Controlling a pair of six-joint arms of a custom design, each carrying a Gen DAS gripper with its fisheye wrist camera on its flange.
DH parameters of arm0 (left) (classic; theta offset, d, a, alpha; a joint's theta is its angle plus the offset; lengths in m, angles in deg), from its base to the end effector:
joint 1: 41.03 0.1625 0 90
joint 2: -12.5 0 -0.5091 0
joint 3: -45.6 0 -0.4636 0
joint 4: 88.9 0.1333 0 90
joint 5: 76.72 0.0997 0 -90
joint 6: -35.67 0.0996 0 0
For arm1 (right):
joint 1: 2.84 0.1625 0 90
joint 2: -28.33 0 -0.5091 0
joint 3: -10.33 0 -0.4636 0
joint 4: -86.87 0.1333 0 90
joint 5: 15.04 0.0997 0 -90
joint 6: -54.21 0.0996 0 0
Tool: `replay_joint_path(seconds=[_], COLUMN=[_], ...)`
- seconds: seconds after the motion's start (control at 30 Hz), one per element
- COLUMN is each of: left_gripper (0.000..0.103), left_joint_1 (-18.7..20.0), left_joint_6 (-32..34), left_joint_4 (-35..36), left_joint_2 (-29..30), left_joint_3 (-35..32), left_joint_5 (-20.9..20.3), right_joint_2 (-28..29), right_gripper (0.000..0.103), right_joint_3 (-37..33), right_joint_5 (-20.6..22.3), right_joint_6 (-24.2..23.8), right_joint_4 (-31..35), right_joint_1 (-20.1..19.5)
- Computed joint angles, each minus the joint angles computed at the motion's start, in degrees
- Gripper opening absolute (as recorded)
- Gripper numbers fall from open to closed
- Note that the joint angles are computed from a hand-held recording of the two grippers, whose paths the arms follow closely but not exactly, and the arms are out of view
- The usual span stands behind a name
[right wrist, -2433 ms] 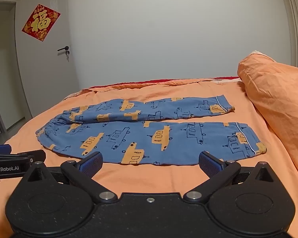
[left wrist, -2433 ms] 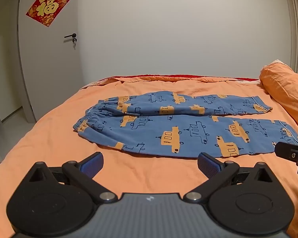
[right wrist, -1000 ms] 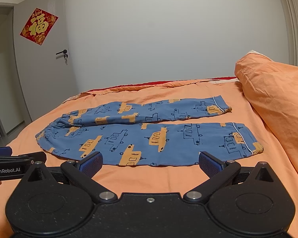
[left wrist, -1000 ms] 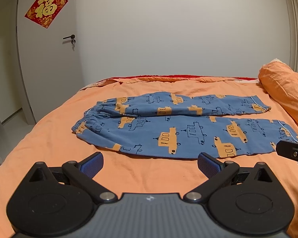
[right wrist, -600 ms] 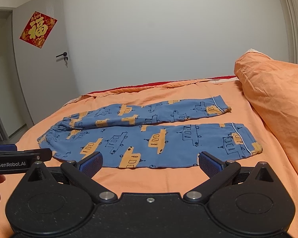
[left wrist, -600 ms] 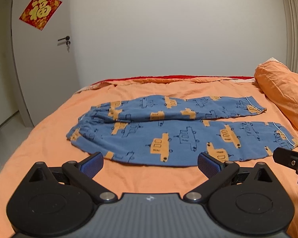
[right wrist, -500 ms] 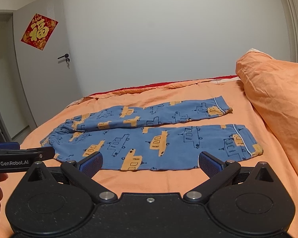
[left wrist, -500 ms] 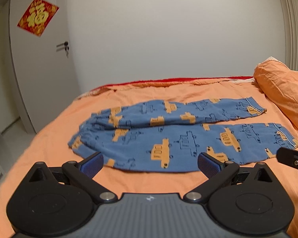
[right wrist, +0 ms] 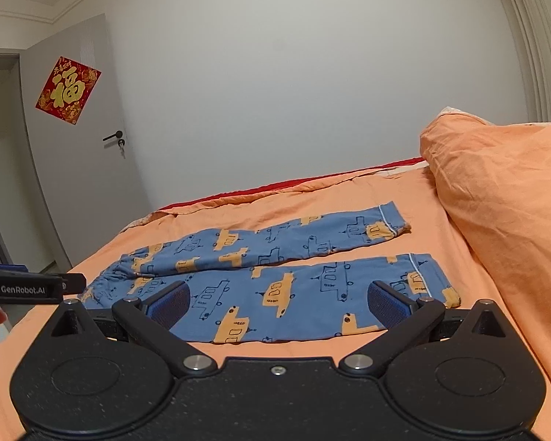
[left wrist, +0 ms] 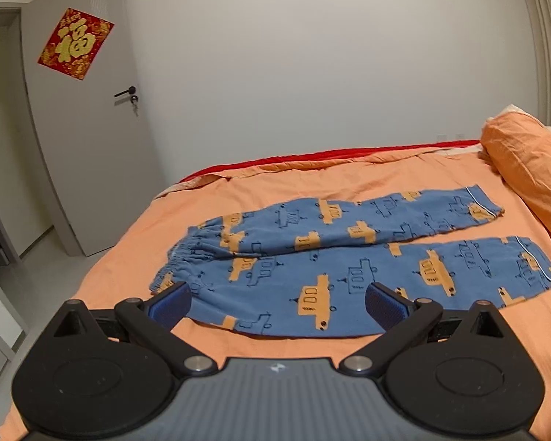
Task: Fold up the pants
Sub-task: 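Lower both grippers onto the blue bus-print pants and close on the leg edge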
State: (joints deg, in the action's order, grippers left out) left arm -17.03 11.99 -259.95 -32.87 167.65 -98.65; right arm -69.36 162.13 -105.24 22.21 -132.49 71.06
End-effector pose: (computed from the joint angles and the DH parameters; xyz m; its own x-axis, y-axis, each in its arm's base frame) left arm -0.4259 -0.4367 0.0442 -0.5641 0.1232 -0.8165 0.7473 0.4969 -0.4413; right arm 0.0375 -0.3495 0.3625 -0.8514 0.1083 0.5132 -0.4488 0.3561 -0.8196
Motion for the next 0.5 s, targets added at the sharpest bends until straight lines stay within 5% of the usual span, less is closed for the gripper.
replay_joint_path(seconds=[0.33,0.5], left_gripper=[0.103,0.103], left_joint_1=[2.4,5.11], left_joint_6=[-2.02,4.22], left_joint_4=[13.63,18.78], left_joint_2=[-3.96,-5.57], left_joint_3=[-3.46,-6.83], left_joint_5=[-1.24,-1.58], right_joint_2=[-1.62,-0.77], right_gripper=[0.103,0.103], right_joint_3=[-0.78,-3.9], right_joint_5=[0.62,2.6], right_joint_6=[-0.86,-2.03], right_joint_4=[5.37,8.38], right_joint_1=[-0.28,0.98])
